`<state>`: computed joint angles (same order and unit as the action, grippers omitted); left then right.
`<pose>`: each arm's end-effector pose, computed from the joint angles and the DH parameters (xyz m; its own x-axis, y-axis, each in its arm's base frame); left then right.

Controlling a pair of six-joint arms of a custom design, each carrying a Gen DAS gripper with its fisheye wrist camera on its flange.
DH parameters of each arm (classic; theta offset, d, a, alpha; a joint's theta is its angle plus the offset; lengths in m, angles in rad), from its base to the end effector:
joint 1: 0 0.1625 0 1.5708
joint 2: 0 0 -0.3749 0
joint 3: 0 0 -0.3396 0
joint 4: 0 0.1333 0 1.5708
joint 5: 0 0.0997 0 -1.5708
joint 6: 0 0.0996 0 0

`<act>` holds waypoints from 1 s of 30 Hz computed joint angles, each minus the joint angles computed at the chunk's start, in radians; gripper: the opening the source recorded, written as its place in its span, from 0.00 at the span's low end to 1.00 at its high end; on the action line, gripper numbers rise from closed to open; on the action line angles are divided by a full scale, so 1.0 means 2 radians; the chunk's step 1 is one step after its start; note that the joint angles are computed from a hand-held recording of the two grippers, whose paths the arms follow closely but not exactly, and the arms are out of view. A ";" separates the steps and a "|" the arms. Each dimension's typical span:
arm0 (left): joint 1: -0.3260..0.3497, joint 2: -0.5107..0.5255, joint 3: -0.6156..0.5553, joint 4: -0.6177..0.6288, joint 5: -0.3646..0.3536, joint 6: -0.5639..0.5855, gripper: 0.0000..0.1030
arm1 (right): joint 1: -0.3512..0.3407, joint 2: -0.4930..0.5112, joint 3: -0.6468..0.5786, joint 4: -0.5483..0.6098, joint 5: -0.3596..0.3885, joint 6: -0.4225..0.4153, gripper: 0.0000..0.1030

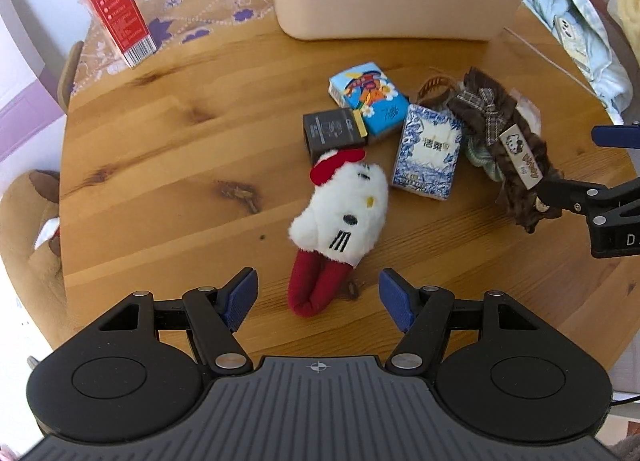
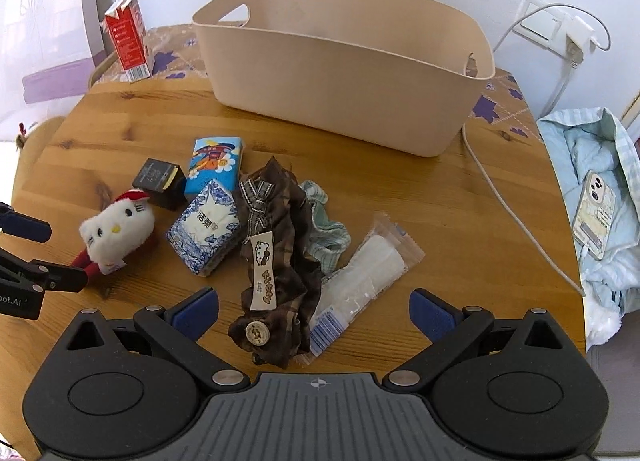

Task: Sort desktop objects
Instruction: 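Move left tool to white plush while right tool moves to brown plaid pouch, then close left tool on the white plush while right tool grasps the plaid pouch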

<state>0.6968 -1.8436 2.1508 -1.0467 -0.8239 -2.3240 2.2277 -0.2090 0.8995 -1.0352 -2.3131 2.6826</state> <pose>-0.0519 -0.3055 0.2979 -0.3182 -0.9207 -0.2258 -0.4162 0.3497 -0.8393 0.4145 -0.4294 -0.0947 0.0834 0.9737 0.2122 0.2714 0.1827 -0.9450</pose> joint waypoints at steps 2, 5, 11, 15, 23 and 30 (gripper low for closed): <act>0.007 -0.005 0.005 -0.011 0.003 0.011 0.67 | -0.004 -0.005 0.011 -0.010 -0.001 -0.006 1.00; 0.021 -0.010 0.010 -0.026 0.011 0.043 0.67 | -0.010 -0.010 0.020 -0.010 -0.004 -0.014 1.00; 0.053 -0.024 0.025 -0.071 0.026 0.099 0.67 | -0.022 -0.021 0.045 -0.024 -0.012 -0.041 0.99; 0.067 -0.033 0.034 -0.096 0.041 0.123 0.67 | -0.029 -0.030 0.066 -0.045 -0.017 -0.063 0.83; 0.091 -0.024 0.034 -0.128 0.058 0.178 0.57 | -0.033 -0.056 0.124 -0.120 -0.036 -0.095 0.55; 0.095 -0.020 0.031 -0.126 0.059 0.198 0.45 | -0.028 -0.057 0.132 -0.139 -0.052 -0.106 0.37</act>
<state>0.8862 -1.8831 2.2131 -1.2978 -0.7058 -1.9273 2.1719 -0.3227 1.1636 -1.3125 -2.4173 2.4704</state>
